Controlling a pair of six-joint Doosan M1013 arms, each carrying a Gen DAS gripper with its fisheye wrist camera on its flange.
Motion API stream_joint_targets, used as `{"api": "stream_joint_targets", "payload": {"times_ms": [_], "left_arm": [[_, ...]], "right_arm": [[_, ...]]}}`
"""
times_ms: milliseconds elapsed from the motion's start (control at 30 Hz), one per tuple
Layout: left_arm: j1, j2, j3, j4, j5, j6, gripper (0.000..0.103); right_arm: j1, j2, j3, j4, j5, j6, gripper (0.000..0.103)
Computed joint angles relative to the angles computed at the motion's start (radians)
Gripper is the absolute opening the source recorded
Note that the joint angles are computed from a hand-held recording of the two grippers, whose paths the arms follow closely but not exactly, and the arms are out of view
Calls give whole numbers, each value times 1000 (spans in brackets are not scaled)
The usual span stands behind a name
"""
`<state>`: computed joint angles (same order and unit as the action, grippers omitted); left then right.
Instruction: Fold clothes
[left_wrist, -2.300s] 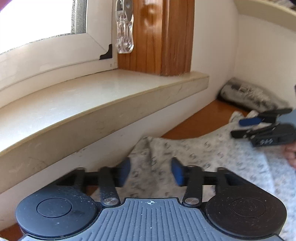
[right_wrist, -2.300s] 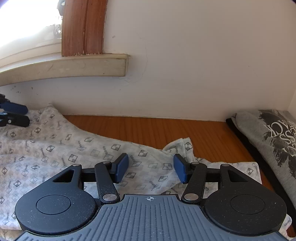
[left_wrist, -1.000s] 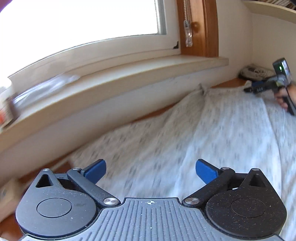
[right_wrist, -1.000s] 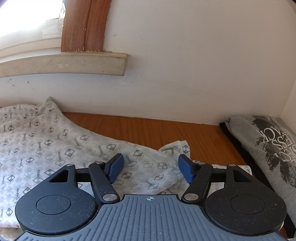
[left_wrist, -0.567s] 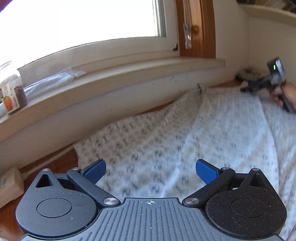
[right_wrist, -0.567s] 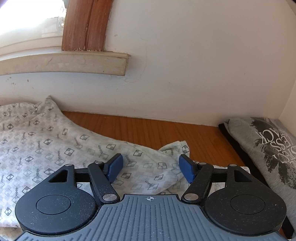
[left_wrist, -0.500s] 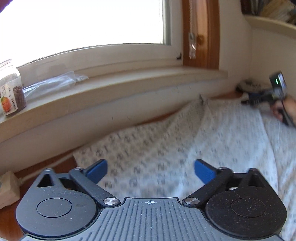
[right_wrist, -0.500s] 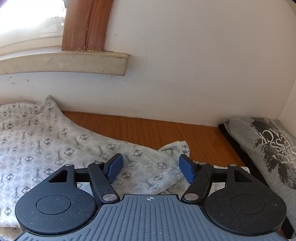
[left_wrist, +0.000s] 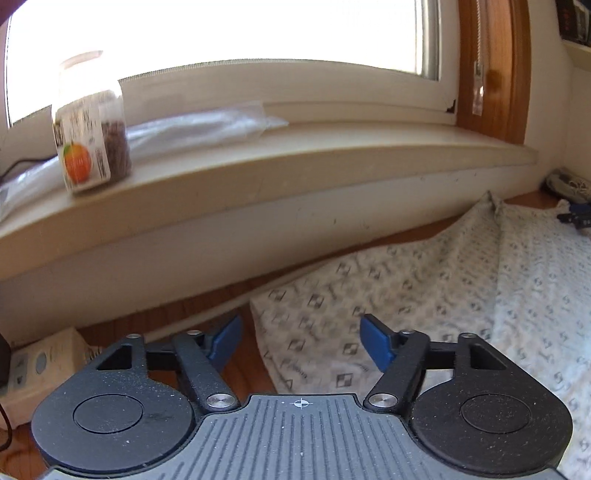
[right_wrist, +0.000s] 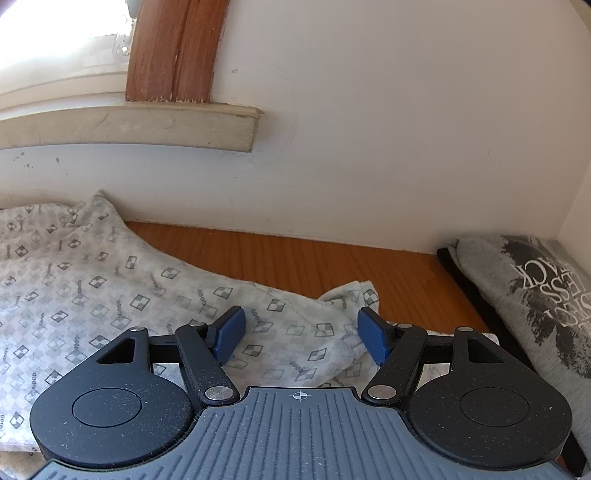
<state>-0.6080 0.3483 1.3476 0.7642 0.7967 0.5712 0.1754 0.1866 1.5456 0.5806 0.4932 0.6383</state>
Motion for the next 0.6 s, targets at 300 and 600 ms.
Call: {"api": "stream_joint_targets", "payload": {"times_ms": [300,600], "left_arm": [[10,-4,24,95,-27,-168,4],[-12,15,-6,138,48,-144,26]], "right_arm": [[10,-4,9,-25,-27,2,68],[9,-3,6,-22,-23,-4,68]]}}
